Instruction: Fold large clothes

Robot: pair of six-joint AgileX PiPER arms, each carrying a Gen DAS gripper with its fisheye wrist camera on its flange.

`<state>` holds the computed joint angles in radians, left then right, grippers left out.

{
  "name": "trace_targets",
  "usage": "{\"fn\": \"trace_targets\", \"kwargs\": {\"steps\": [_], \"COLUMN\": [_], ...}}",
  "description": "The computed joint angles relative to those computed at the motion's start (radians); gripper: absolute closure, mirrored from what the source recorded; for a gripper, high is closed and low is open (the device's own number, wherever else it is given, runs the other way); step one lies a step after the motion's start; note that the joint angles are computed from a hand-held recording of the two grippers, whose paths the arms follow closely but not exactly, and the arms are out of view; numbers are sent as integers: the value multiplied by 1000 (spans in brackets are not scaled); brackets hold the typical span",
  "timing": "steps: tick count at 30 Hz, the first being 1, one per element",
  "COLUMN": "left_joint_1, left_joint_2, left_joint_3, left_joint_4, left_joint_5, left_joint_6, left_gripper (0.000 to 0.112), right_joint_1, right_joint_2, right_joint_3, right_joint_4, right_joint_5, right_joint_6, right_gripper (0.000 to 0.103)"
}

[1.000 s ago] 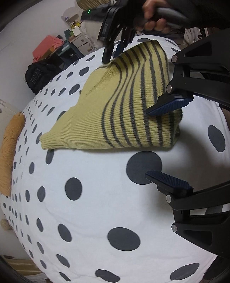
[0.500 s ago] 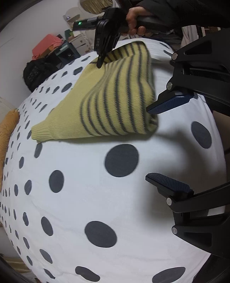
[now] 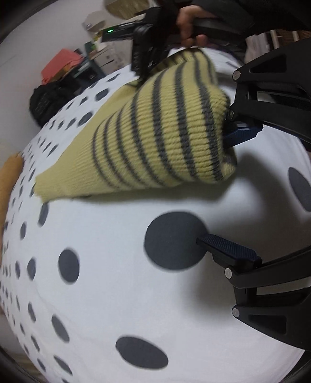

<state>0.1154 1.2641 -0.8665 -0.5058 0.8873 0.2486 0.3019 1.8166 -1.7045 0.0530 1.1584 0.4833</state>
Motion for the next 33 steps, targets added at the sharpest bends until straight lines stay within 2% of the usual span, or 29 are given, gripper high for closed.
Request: {"fn": "trace_targets", "kwargs": {"steps": [1,3,7,9,10,12,13,15,20,21,24,26,28,29,30,32,33], "left_joint_1": [-4,24,17,22,58,187,275,350,165,125,75,56,32,16,-8,-35,-57], "left_joint_2": [-22,-43,-74,-111,-141,-150,-130,-114,-26,-5,50,54,62,56,61,65,71], "left_joint_3": [14,44,63,61,71,66,35,-18,-227,-262,-345,-359,-365,-355,-347,-316,-297], "left_joint_4": [53,73,121,177,234,227,164,73,-17,-18,-47,-58,-76,-74,-70,-84,-90], "left_joint_5": [-30,-40,-38,-5,13,80,137,188,150,138,159,180,186,184,175,179,168], "left_joint_6": [-68,-110,-135,-211,-247,-206,-136,-50,-93,-112,-127,-134,-142,-150,-155,-123,-112], "left_gripper": [41,42,43,46,63,65,65,65,64,64,65,65,65,65,65,65,65], "right_joint_1": [-5,-7,-13,-13,-16,-21,-25,-35,49,40,25,22,9,2,-10,-55,-69], "right_joint_2": [-1,1,-5,-3,-3,-2,-2,-16,-187,-222,-311,-308,-287,-275,-274,-328,-342], "right_joint_3": [4,5,20,18,16,15,14,11,20,35,160,238,322,355,413,551,572], "right_joint_4": [6,5,21,20,24,29,35,64,-10,44,337,500,505,467,470,591,630], "right_joint_5": [-4,-2,-14,-13,-11,-7,-6,-3,-55,-81,-208,-221,-199,-186,-211,-304,-310], "right_joint_6": [0,4,0,3,5,12,16,34,112,83,-36,-91,-102,-92,-112,-150,-174], "right_gripper": [85,76,76,76,76,75,75,75,75,75,75,76,78,103,103,103,103]}}
